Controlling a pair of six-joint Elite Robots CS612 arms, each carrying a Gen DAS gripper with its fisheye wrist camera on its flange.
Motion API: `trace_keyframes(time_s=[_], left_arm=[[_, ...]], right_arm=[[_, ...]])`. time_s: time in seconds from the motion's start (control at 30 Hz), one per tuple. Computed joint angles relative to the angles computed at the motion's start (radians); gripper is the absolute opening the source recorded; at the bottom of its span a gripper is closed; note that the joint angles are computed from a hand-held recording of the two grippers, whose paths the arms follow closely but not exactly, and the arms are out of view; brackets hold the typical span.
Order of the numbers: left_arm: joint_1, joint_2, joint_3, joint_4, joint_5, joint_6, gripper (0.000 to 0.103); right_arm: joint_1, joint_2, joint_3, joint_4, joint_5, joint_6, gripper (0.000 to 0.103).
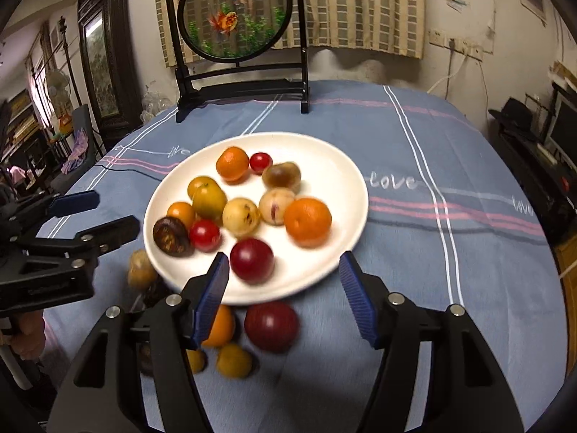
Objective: Organize fruits
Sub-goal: 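Withdraw both open tools from the plate toward the remaining fruits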
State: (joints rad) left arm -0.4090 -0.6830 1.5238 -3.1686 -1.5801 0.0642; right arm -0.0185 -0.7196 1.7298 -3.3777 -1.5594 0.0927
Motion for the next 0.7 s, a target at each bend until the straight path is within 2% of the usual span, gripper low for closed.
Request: trace_keyframes(time_s=[0.2, 0.43, 0.7], left_arm=[[0.004, -0.02, 0.066, -0.008, -0.016, -0.009, 0.083], [0.003, -0.031, 0.117, 0.001, -0.049, 0.002, 0.083], [-0.005, -0.037, 0.137, 0.003, -0.069, 0.024, 0.083]], right_arm=[[0.006, -0.012, 0.059, -0.019, -0.01, 0.029, 0.064], [-0.001, -0.026, 0.105, -0.024, 0.021, 0.095, 0.064], [0.004, -0.027, 0.123, -0.031, 0.025, 0.091, 0.064]])
